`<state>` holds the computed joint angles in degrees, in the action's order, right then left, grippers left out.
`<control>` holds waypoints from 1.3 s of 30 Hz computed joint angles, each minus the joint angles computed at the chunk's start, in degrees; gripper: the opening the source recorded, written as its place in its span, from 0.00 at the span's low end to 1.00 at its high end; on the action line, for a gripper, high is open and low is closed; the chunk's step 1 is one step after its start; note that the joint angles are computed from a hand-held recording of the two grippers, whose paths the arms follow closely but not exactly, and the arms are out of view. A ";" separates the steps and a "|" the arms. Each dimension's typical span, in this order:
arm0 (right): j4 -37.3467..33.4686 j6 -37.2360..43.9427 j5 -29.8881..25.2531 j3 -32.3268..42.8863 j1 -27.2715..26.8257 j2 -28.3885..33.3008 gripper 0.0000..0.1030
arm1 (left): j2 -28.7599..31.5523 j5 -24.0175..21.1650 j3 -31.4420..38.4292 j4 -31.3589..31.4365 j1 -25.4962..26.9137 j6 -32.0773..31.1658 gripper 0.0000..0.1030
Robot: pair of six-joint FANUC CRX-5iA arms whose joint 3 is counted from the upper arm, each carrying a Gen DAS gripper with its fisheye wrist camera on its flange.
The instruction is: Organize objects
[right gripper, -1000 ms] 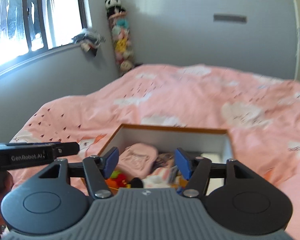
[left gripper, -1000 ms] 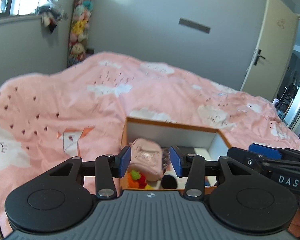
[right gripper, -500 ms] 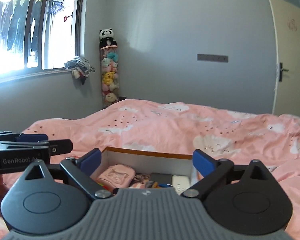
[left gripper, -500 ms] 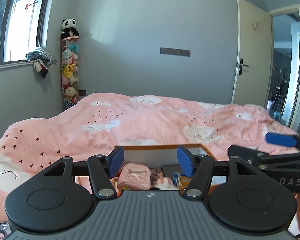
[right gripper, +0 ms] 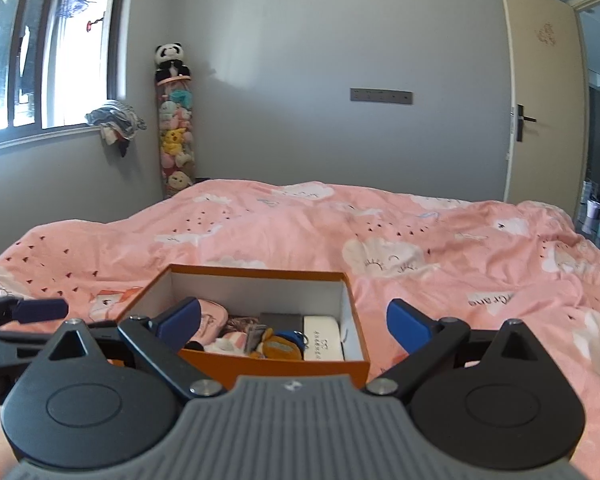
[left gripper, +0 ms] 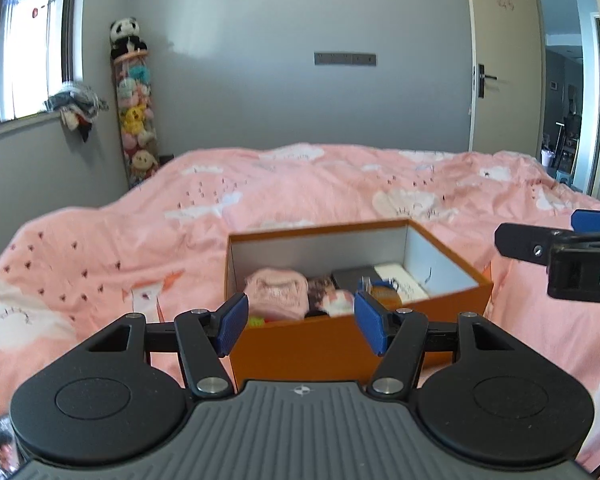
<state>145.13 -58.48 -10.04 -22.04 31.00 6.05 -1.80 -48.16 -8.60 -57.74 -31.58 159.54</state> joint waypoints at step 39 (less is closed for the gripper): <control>-18.99 16.95 -0.36 -1.03 3.57 5.44 0.97 | 2.56 1.35 -0.61 4.80 2.90 -2.14 0.70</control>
